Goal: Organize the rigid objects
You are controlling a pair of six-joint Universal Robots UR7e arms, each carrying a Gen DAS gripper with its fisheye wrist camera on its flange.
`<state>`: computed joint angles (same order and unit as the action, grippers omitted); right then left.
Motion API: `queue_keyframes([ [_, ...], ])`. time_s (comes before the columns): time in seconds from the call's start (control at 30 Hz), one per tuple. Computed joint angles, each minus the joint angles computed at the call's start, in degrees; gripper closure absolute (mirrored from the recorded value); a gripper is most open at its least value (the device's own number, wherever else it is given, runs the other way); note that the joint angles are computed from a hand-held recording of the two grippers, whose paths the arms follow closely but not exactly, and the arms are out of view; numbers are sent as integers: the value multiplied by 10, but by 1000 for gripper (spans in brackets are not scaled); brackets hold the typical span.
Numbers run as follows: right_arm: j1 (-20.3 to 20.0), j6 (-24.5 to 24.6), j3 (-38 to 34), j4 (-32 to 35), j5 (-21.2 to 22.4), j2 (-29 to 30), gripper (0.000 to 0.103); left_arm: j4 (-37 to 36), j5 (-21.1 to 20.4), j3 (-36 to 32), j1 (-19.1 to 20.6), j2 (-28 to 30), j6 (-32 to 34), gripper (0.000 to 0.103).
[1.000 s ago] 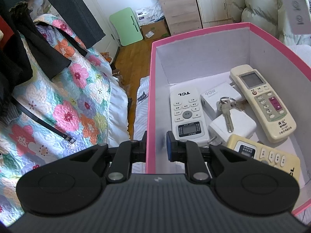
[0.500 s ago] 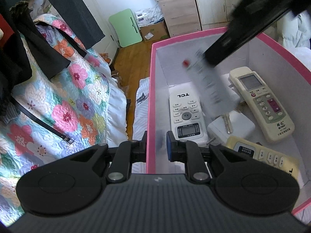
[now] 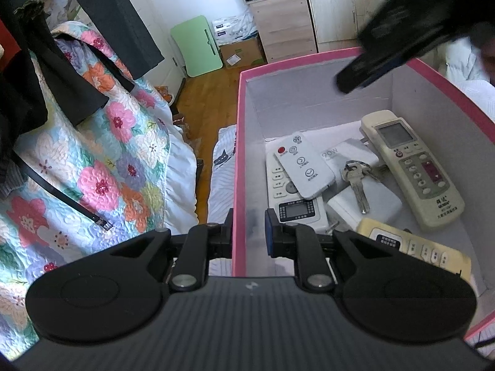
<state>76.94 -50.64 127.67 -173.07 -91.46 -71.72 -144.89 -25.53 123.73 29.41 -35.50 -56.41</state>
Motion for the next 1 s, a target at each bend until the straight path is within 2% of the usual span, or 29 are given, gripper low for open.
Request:
queue_keyframes([
  [0.1, -26, -24, 43, -3, 35, -63, 78, 6, 0, -2, 1, -1, -3, 88],
  [0.23, -76, -29, 102, -19, 110, -142, 76, 7, 0, -3, 0, 0, -7, 88],
  [0.4, -123, -63, 169, -92, 150, -194, 76, 25, 0, -7, -1, 1, -14, 88],
  [0.53, -160, -73, 202, -78, 195, -252, 75, 26, -3, -8, 0, -2, -15, 87],
  [0.67, -179, -89, 227, -98, 200, -277, 73, 8, -18, -4, 6, -10, -20, 87],
  [0.77, -196, -116, 240, -116, 203, -288, 73, 37, -28, -9, 4, -14, -51, 87],
  [0.83, -213, -130, 243, -103, 212, -308, 73, 63, -32, -11, -1, -20, -79, 87],
  [0.93, -233, -137, 248, -76, 232, -339, 73, 64, -32, 2, -17, -37, -103, 87],
  [1.0, -245, -140, 250, -60, 242, -360, 73, 101, -27, 2, -31, -48, -133, 87],
])
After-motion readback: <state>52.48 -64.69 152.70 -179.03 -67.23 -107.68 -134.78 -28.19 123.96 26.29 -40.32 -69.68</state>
